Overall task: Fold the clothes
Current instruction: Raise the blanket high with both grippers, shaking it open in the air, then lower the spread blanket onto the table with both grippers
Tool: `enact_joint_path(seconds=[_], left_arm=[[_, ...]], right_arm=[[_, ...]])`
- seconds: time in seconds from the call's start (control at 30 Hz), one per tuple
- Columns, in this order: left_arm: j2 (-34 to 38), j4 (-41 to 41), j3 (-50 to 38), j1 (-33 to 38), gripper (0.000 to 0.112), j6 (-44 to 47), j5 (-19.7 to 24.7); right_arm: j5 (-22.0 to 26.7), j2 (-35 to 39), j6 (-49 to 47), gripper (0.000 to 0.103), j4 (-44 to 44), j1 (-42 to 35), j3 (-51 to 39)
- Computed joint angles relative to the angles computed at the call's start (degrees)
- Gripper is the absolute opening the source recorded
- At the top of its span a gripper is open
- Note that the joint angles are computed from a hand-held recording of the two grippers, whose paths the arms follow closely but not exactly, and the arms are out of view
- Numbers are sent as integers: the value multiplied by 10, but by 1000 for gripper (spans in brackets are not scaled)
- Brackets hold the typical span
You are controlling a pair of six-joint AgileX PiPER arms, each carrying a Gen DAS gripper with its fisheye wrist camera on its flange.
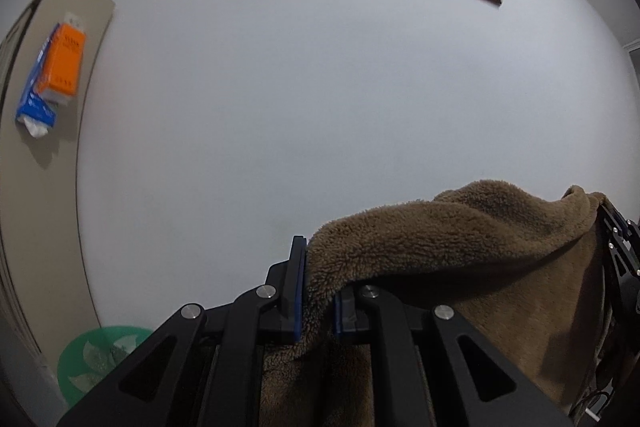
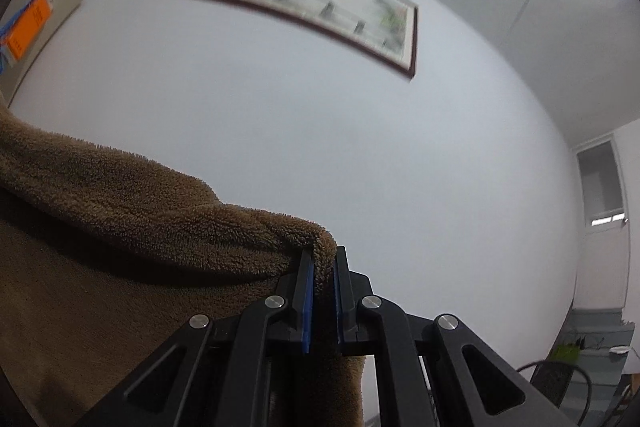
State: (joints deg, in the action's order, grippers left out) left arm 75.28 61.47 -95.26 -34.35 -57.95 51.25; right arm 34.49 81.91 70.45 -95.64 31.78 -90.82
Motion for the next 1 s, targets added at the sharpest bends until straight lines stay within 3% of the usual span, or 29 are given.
enact_joint_path(seconds=[0.13, 0.3, 0.67, 0.87, 1.0], left_arm=[[69, -101, -17, 80, 13, 42, -36], [161, -190, -44, 137, 13, 86, -49], [275, -242, -96, 158, 13, 107, -31], [328, -299, -147, 185, 13, 160, 2], [378, -345, -195, 195, 18, 213, 51]], right_arm=[[-29, 67, -35, 8, 59, -34, -17], [-57, 154, -96, 8, 144, -65, -47], [-85, 259, -168, 8, 230, -97, -91], [-65, 321, -367, 8, 417, -112, -178], [-33, 364, -492, 9, 542, -124, -231]])
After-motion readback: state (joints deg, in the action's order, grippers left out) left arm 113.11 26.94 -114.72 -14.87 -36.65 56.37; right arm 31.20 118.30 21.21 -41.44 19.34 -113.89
